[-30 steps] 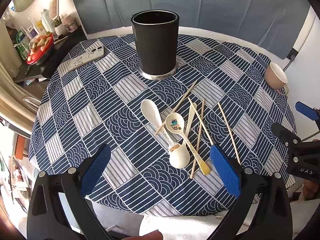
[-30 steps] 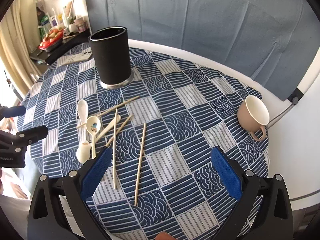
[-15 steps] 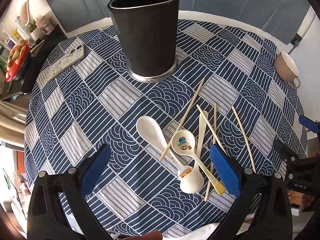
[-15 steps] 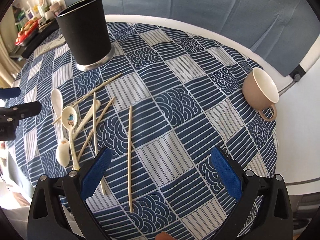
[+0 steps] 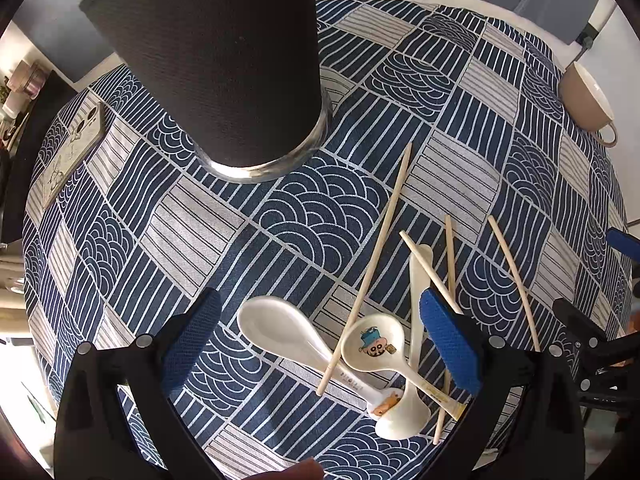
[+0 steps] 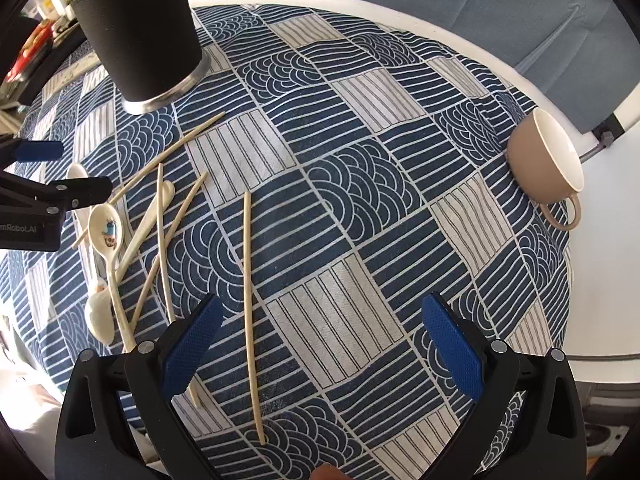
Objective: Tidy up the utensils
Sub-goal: 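Lower the left gripper onto a wooden chopstick and close while the right gripper grasps another chopstick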
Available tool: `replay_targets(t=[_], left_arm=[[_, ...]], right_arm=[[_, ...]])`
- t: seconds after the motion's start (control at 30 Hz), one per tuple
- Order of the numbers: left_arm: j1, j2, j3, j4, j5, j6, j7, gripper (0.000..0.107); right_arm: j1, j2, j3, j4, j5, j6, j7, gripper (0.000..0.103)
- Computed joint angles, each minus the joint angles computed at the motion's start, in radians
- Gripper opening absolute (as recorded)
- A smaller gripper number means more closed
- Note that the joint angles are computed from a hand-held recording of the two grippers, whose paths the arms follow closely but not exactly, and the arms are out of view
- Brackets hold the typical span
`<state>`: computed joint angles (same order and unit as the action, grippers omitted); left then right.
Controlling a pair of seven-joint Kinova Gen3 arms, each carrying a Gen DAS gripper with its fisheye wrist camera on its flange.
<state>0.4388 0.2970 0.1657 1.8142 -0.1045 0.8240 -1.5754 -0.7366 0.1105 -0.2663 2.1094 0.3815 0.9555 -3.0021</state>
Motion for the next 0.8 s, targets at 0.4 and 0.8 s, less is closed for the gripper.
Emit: replay_targets(t=[0.4,0.8], left_arm=[[0.015,0.133,-0.019,-0.068,-0.008,0.020,-0.029,0.099],[-0.008,0.125,-0.014,-0.023,0.028,-0.079,-0.055,0.099]], right_arm=[[0.050,0.069,0.040,0.027,-0.081,-0.125,0.108,0.095],[0.066,0.067,0.087,0.088,-0.082,-0.252,0.109,0.097]])
